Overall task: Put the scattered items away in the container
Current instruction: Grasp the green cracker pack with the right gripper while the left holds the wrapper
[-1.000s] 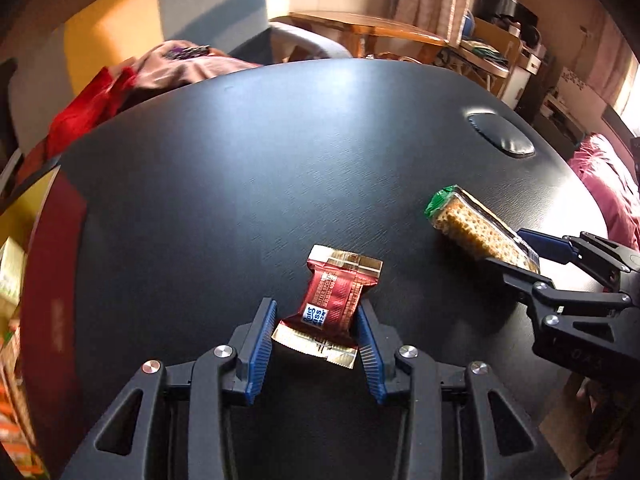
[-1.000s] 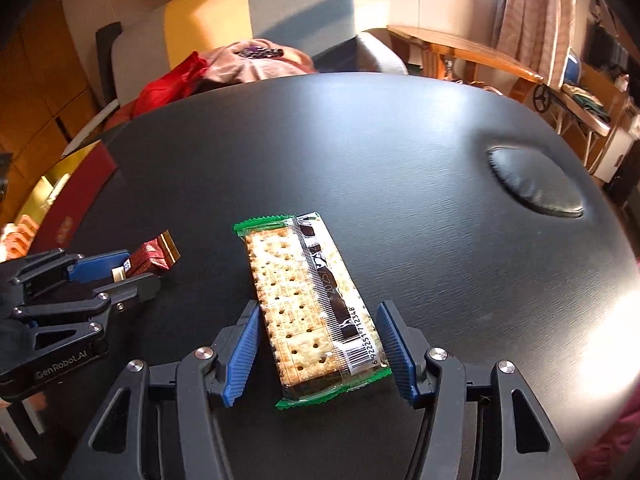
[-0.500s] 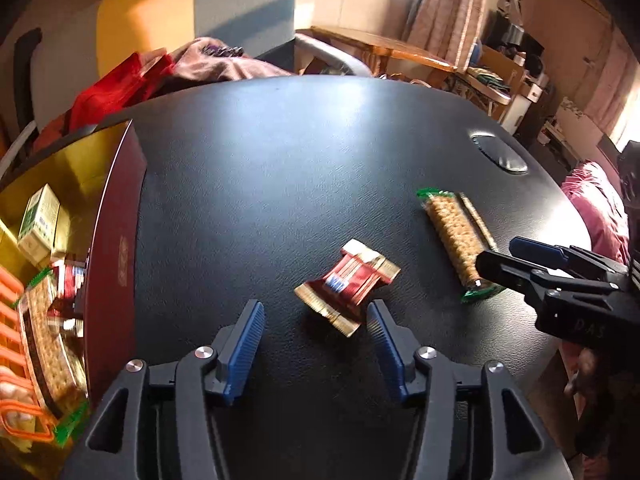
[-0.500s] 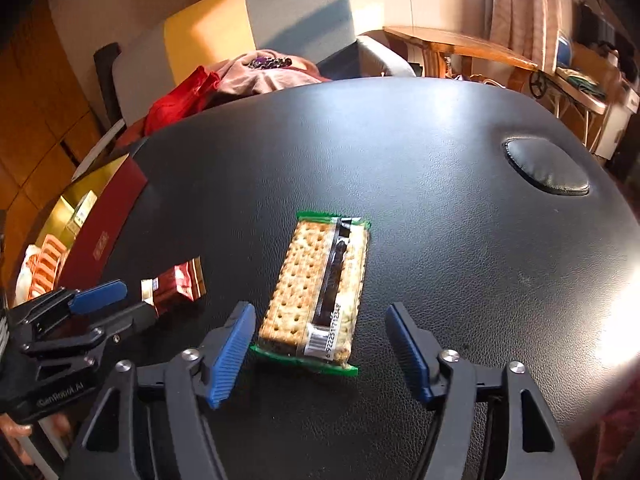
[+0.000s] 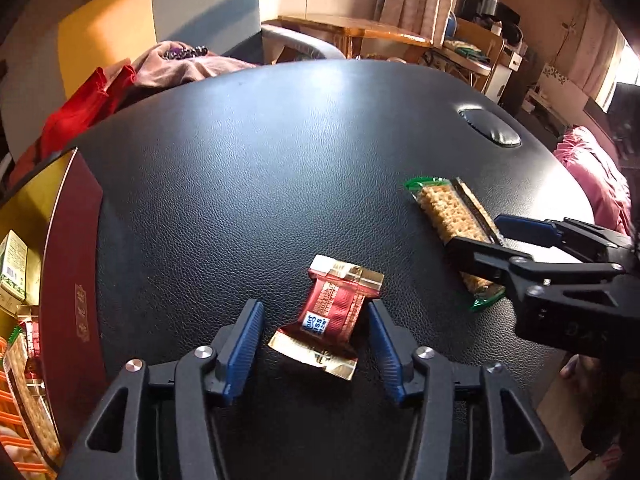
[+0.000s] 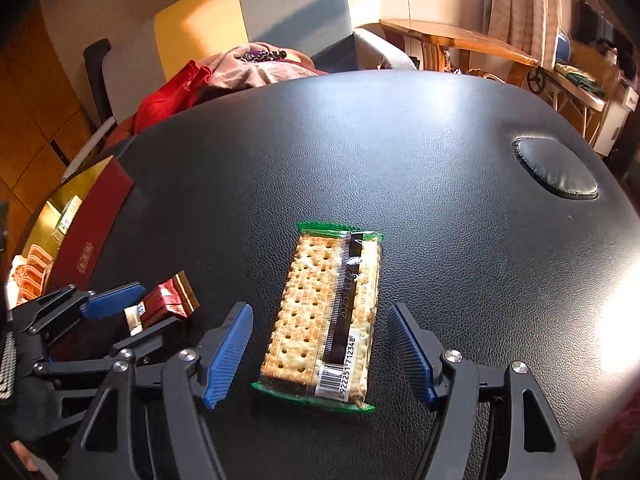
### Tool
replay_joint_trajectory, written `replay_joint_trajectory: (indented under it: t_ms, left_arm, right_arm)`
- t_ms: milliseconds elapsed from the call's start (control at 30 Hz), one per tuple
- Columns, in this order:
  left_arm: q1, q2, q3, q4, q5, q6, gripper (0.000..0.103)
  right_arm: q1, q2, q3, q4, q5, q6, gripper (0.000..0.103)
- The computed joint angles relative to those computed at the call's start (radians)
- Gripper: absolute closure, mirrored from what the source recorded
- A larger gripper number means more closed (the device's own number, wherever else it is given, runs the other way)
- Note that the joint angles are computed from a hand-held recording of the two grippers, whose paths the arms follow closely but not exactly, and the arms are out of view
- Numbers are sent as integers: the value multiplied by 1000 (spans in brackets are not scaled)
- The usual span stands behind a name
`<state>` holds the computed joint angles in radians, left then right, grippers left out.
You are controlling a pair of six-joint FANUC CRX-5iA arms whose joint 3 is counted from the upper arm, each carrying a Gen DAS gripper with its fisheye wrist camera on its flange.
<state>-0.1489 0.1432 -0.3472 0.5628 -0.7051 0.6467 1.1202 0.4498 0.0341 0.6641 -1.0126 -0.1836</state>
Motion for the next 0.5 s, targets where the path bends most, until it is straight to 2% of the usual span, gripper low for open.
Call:
replay_joint_trajectory:
  t_ms: [133,200,267,333,500]
  left_arm:
    - [14,-14,-40,64,5,-24,45]
    - [26,-7,-38,90,-21,-19,43]
    - [37,0,-35,115,-47,-13,42]
    - [43,16,-7,102,-84,15,42]
    - [22,20,28,12,-58,69,41]
  right_arm:
    - [6,33,35,-9,-61,18,32]
    - [14,51,54,-4,-98,42,36]
    - [22,66,69,2,-135,56,45]
    - [25,53,47,12,-127,25,50]
    - [31,24,-4,33,-95,-4,52]
